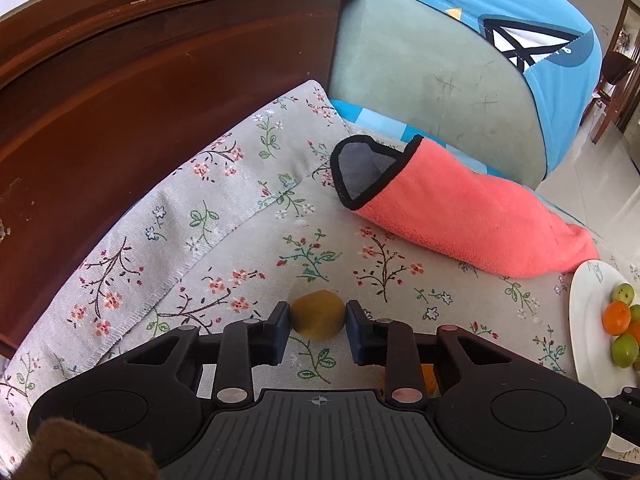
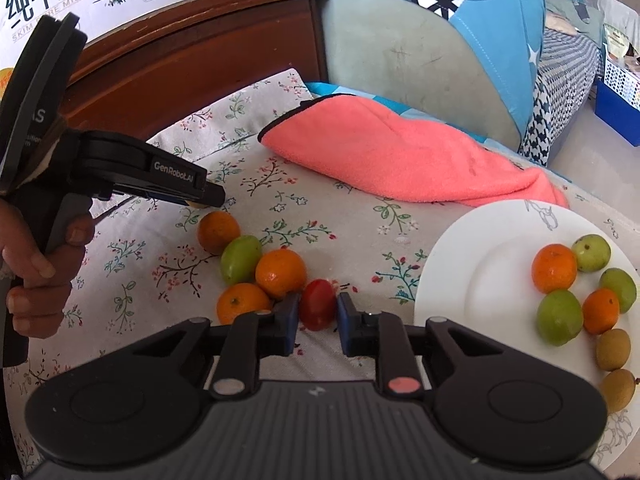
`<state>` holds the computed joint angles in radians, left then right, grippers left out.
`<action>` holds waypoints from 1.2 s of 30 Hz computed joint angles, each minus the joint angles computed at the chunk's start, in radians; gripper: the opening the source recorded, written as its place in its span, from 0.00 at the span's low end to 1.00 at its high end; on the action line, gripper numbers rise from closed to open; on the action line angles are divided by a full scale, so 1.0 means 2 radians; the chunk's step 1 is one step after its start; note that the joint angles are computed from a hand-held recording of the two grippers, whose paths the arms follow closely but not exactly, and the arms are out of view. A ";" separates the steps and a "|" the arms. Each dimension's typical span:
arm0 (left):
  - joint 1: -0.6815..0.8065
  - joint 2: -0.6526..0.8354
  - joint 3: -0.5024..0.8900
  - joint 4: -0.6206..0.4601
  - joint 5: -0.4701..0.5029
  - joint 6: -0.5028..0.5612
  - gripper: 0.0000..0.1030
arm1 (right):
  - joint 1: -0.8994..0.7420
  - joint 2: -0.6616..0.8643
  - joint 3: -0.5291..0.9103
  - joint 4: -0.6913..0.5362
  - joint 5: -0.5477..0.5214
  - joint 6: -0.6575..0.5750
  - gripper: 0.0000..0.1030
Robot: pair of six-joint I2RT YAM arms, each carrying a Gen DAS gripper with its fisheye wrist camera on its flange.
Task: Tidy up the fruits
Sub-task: 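Grasp the red fruit with the right gripper while the left grasps a brown kiwi-like fruit, then carry the red fruit onto the plate with the right gripper while the left places the brown fruit there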
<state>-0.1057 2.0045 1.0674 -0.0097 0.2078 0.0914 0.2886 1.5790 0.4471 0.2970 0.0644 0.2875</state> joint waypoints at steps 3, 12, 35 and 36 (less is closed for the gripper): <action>0.003 -0.006 -0.004 0.002 0.006 -0.001 0.26 | -0.004 -0.007 -0.001 -0.003 -0.004 0.006 0.20; 0.002 -0.038 -0.025 0.012 0.029 -0.013 0.26 | -0.016 -0.035 -0.015 -0.002 -0.020 0.012 0.20; -0.077 -0.120 -0.106 0.059 0.072 -0.020 0.26 | -0.133 -0.177 -0.050 -0.046 -0.057 0.004 0.20; -0.083 -0.121 -0.109 0.062 0.073 -0.019 0.26 | -0.139 -0.180 -0.051 -0.048 -0.059 0.003 0.20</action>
<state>-0.2709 1.7623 0.8492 0.1143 0.3530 0.0540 0.0107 1.2184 0.3446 0.2006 -0.0526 0.2932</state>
